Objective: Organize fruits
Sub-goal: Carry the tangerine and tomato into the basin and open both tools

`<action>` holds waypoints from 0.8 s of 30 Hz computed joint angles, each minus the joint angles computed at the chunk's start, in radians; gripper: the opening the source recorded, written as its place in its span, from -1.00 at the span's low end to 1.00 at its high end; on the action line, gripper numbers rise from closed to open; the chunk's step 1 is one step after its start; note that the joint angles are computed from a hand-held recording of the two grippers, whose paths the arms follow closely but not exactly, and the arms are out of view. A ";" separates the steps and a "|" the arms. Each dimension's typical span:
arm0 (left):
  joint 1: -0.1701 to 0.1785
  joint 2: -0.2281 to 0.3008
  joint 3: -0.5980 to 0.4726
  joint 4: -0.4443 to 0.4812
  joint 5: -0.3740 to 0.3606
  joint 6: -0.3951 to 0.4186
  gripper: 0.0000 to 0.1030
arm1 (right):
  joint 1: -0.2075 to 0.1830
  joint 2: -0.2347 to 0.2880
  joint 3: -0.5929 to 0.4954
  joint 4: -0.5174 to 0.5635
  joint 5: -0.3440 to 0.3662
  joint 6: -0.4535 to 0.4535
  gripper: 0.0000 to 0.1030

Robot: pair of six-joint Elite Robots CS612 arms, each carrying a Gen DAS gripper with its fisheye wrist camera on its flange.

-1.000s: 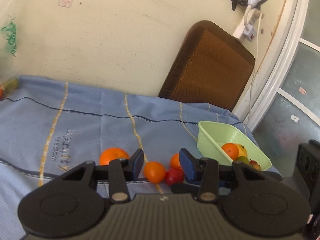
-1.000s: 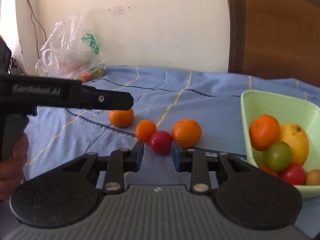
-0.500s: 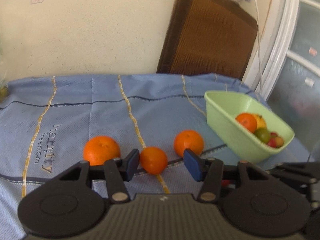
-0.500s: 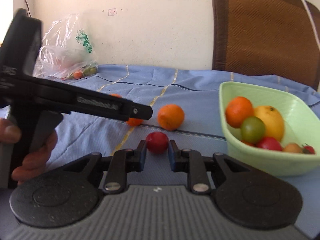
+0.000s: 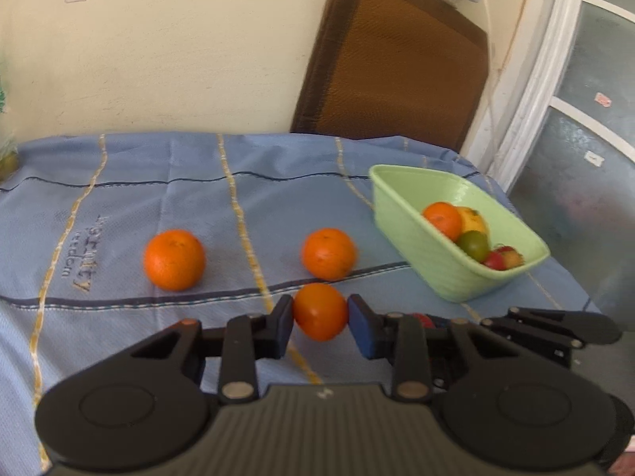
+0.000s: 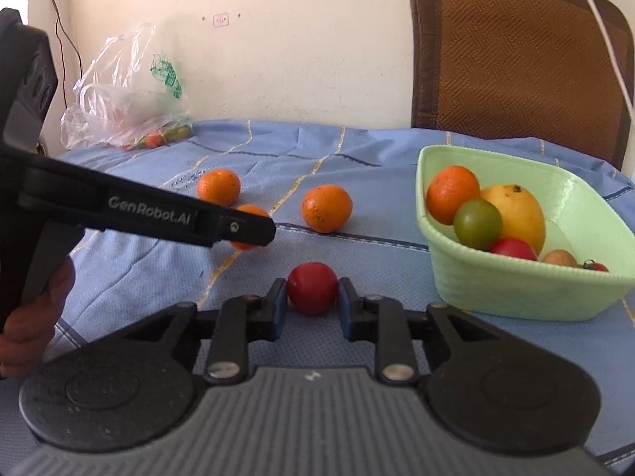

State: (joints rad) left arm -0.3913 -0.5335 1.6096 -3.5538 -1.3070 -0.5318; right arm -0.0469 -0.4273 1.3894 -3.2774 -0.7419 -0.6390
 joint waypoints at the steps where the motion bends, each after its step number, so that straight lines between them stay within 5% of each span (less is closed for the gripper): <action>1: -0.003 -0.003 -0.003 -0.008 -0.008 0.006 -0.41 | -0.010 0.004 0.004 -0.059 0.020 0.042 -0.43; 4: -0.013 -0.005 -0.029 -0.043 -0.030 0.045 -0.41 | -0.034 0.033 -0.015 -0.269 0.036 0.211 -0.43; 7: -0.021 0.007 -0.087 -0.039 -0.061 0.080 -0.41 | -0.047 0.069 -0.071 -0.410 -0.024 0.372 -0.42; 17: -0.009 0.097 -0.341 0.169 -0.167 0.084 -0.41 | -0.056 0.119 -0.206 -0.317 -0.112 0.453 -0.40; 24: -0.015 0.115 -0.383 0.206 -0.159 0.096 -0.25 | -0.058 0.127 -0.208 -0.341 -0.123 0.471 -0.31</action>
State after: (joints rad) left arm -0.4065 -0.4187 1.2261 -3.3474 -1.4661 -0.4353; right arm -0.1049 -0.2998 1.1809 -3.6184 -0.8648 -0.1680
